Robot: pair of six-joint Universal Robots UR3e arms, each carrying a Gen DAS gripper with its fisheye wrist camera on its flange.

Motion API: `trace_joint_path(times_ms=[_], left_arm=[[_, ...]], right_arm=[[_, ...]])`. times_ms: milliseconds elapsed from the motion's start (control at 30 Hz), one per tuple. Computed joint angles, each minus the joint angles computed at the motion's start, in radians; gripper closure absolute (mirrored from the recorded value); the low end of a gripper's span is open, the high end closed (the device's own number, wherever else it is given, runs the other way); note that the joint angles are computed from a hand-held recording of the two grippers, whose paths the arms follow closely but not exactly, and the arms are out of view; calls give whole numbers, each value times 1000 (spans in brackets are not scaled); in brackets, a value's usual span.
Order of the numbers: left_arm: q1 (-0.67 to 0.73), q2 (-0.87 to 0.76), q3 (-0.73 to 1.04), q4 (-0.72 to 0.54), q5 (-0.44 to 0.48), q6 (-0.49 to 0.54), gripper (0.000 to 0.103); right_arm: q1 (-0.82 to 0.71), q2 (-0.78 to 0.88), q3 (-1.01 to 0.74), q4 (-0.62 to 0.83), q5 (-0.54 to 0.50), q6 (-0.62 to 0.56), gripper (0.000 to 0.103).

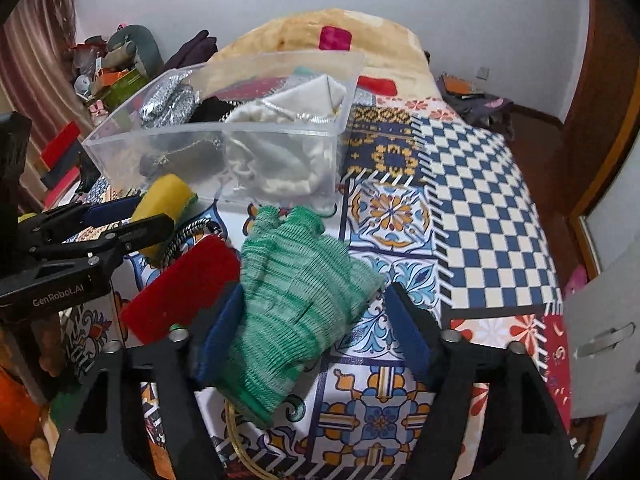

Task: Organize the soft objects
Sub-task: 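Grasp the yellow sponge with the left tool while the right tool grasps the green knitted glove, then carry the sponge and glove over the clear box and release both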

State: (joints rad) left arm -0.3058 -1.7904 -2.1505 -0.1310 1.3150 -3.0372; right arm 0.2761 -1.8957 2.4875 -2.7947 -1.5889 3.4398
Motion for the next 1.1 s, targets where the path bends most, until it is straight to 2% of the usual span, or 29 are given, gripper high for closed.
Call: trace_joint_path(times_ms=[33,167,267,500,700,833,1100], left_arm=[[1,-3,3,-10,-11,5,66],[-3,7,-13,10,-18,4,69],[1,39,-52,31,-23,9,70],[14,168,-144,77,-13,33,70],[66,282,-178,56,-58,34,70],[113,359,-183,22,-91,39,70],[154,346,-85,21,-110,35,70]], right_arm=[[-1,2,2,-7,2,0,48],[-17,-12,6,-6,39,-14,75],[-7,-17,7,-15,31,-7,86],[33,-84,-30,13,-26,-7,87],[80,-102,-96,12,-83,-16,87],[87,-62,-163,-18,-93,-27,87],[104,51,-277,-99,-128,-55,87]])
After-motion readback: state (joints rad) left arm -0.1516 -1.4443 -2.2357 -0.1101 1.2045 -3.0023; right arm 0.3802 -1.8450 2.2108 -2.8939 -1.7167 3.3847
